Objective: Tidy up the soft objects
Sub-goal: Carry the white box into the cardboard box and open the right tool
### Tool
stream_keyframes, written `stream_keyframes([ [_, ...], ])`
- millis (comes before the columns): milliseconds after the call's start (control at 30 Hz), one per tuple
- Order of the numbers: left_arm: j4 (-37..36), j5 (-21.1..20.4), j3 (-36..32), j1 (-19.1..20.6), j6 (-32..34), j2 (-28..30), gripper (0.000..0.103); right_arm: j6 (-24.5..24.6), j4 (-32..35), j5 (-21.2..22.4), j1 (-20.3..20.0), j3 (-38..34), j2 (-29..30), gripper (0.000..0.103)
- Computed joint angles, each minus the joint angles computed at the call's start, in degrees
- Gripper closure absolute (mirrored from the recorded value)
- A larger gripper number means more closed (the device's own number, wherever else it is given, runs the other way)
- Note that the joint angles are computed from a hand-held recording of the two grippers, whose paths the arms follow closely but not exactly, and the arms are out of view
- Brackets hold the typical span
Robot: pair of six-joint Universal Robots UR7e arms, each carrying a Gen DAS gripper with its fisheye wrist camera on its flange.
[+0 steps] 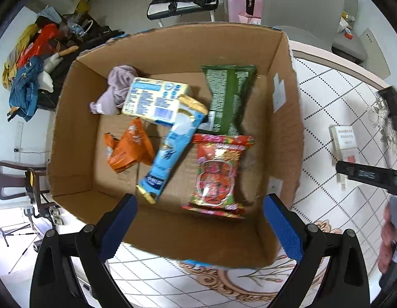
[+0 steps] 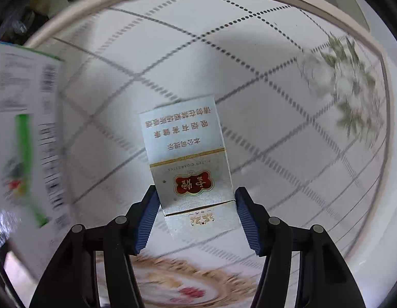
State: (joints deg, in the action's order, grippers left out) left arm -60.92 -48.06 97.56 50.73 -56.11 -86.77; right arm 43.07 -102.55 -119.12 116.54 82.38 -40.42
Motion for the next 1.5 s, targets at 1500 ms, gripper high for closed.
stream_keyframes([
  [1500, 5.3, 1.6, -21.2, 13.2, 9.9, -9.2, 0.003, -5.0, -19.4, 22.1, 15.4, -28.8, 27.9, 0.020],
])
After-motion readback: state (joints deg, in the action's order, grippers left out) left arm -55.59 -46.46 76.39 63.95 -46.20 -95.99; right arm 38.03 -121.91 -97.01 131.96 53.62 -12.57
